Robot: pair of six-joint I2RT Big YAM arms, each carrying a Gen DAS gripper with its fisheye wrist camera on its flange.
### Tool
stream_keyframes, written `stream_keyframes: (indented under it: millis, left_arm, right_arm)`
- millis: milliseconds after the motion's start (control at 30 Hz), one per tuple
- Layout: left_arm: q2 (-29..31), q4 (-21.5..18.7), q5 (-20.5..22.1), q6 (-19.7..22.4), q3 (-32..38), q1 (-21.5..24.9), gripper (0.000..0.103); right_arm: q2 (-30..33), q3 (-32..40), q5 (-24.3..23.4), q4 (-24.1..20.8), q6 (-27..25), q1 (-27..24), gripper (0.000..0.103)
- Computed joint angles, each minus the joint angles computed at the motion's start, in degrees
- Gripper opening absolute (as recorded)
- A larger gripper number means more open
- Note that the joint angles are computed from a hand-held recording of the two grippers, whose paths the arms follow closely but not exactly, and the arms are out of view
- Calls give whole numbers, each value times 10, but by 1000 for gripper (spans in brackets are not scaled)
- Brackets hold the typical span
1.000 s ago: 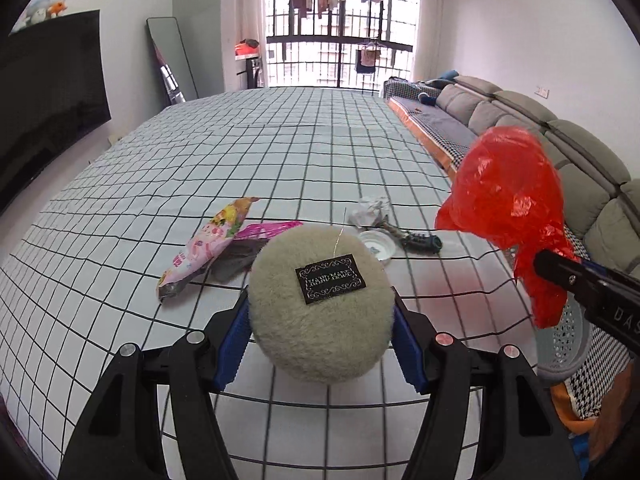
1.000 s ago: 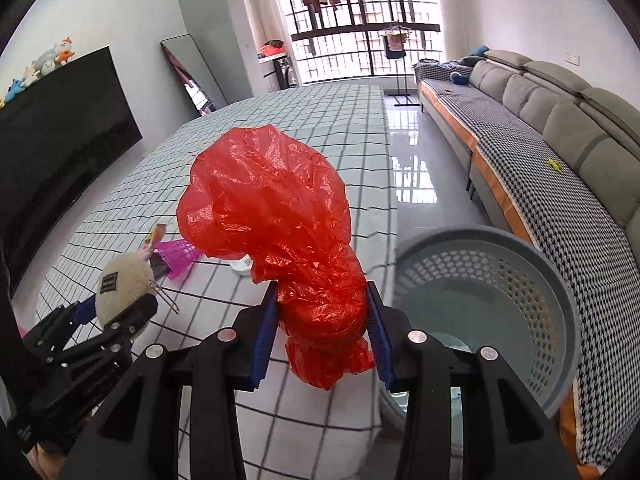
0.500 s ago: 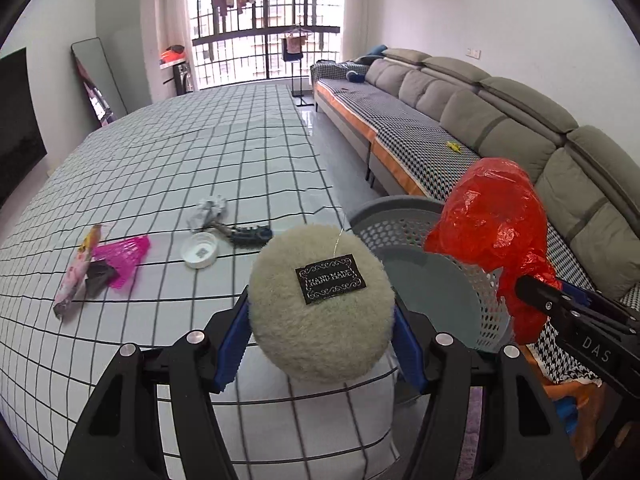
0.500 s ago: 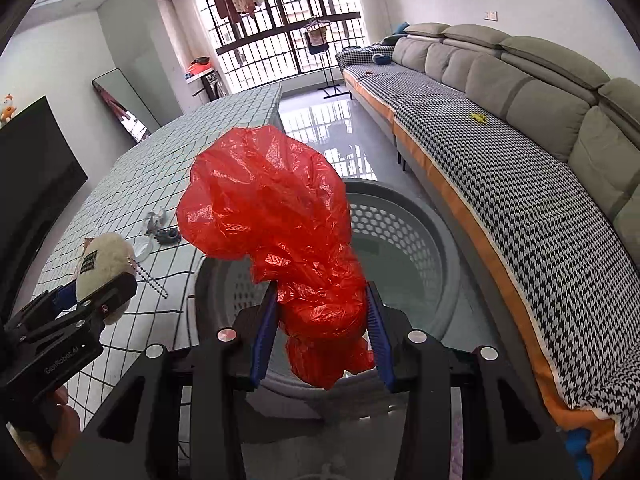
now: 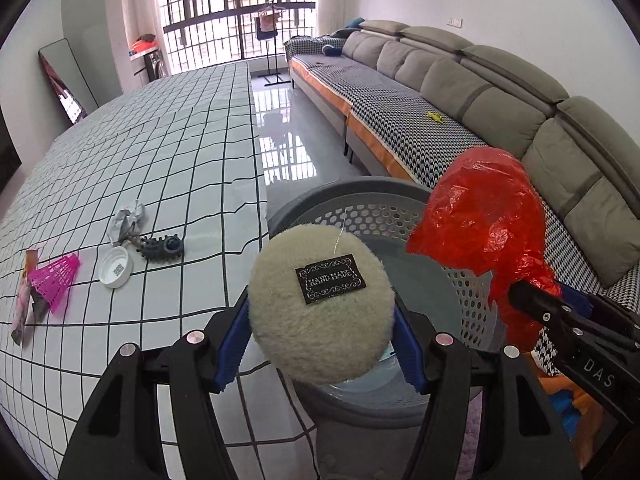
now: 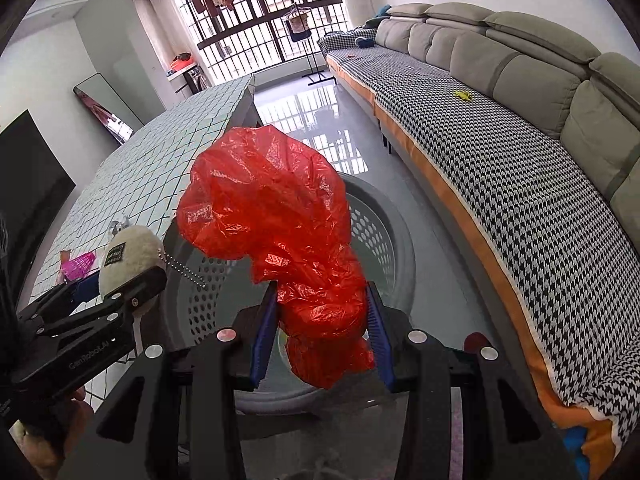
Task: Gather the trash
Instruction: 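Carry the ball and red bag over the basket and open both grippers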
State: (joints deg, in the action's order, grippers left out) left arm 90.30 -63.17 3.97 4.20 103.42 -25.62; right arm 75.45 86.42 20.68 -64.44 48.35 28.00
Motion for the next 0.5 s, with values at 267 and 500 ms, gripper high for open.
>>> stream_keyframes:
  millis: [267,500]
  left_arm:
    - [29,-14,8,-5,25,0,62]
    - [31,-11,11,-3,26,-1,64]
  right_arm:
    - [25,23,-6,-3,-9,-9,41]
    - [26,19,-13,4,-13,-17,42]
